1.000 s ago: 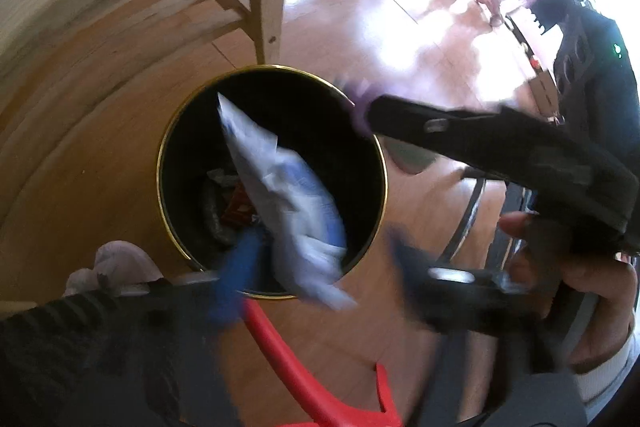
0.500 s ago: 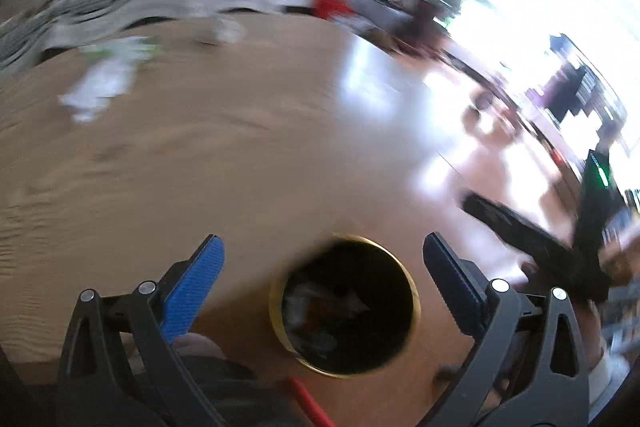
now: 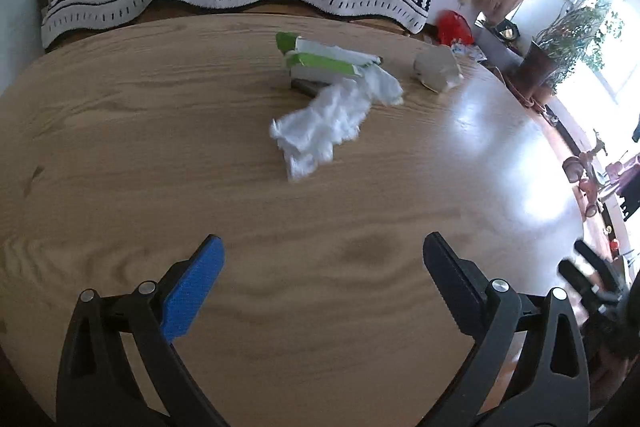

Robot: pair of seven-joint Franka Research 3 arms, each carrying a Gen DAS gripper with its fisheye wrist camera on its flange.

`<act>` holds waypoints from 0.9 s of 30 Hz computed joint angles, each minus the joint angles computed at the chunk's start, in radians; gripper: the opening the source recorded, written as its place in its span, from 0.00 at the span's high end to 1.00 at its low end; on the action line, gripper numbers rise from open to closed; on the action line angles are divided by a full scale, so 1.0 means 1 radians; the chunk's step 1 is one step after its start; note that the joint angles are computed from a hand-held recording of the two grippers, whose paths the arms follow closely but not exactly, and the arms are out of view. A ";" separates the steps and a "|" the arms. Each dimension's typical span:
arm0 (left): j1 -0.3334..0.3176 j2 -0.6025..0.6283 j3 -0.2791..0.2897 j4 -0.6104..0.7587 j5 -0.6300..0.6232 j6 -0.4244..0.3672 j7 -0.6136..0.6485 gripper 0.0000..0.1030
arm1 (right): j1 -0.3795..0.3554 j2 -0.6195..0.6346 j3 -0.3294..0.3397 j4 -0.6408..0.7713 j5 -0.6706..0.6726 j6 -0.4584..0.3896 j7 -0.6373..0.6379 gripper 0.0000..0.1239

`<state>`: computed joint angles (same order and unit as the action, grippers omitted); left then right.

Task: Collect trash
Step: 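Return both tools to the table toward the tissues and white bag, then grasp the white tissue with the left tool while the right grasps the white bag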

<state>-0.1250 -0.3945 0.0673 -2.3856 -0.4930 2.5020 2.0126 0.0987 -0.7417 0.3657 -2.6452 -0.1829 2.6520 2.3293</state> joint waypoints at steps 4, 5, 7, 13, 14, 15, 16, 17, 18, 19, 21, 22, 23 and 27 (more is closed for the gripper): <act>-0.001 0.119 -0.007 0.103 -0.009 -0.004 0.030 0.06 | -0.064 0.164 -0.011 0.128 -0.047 0.075 -0.036 0.22; 0.005 0.140 -0.016 0.121 -0.011 -0.007 0.036 0.06 | -0.092 0.220 -0.004 0.177 -0.075 0.090 -0.041 0.22; 0.019 0.194 -0.036 0.168 -0.011 -0.012 0.047 0.06 | -0.109 0.296 -0.014 0.242 -0.112 0.101 -0.052 0.22; 0.066 0.322 -0.097 0.274 -0.042 -0.002 0.080 0.06 | -0.043 0.571 -0.135 0.473 -0.120 0.118 -0.153 0.22; 0.074 0.332 -0.107 0.280 -0.044 0.010 0.081 0.06 | -0.027 0.606 -0.154 0.506 -0.111 0.115 -0.179 0.23; 0.082 0.344 -0.115 0.288 -0.048 0.020 0.084 0.06 | -0.013 0.649 -0.170 0.545 -0.108 0.105 -0.207 0.27; 0.087 0.351 -0.124 0.292 -0.052 0.030 0.090 0.06 | 0.000 0.674 -0.185 0.569 -0.104 0.100 -0.231 0.30; 0.093 0.356 -0.131 0.297 -0.045 0.031 0.091 0.06 | 0.014 0.711 -0.199 0.604 -0.093 0.091 -0.265 0.32; 0.098 0.362 -0.137 0.304 -0.039 0.033 0.092 0.06 | 0.026 0.733 -0.212 0.625 -0.091 0.085 -0.279 0.33; 0.101 0.367 -0.143 0.309 -0.031 0.037 0.093 0.06 | 0.037 0.758 -0.224 0.649 -0.092 0.080 -0.287 0.33; 0.106 0.375 -0.152 0.312 -0.019 0.052 0.094 0.06 | 0.059 0.796 -0.249 0.686 -0.082 0.076 -0.303 0.36; 0.108 0.382 -0.156 0.318 -0.009 0.060 0.097 0.06 | 0.069 0.814 -0.261 0.704 -0.069 0.072 -0.318 0.42; 0.110 0.388 -0.160 0.322 -0.010 0.065 0.107 0.06 | 0.079 0.835 -0.271 0.727 -0.054 0.061 -0.338 0.47; 0.116 0.392 -0.169 0.325 -0.046 0.086 0.174 0.72 | 0.129 0.866 -0.319 0.763 -0.060 0.040 -0.370 0.70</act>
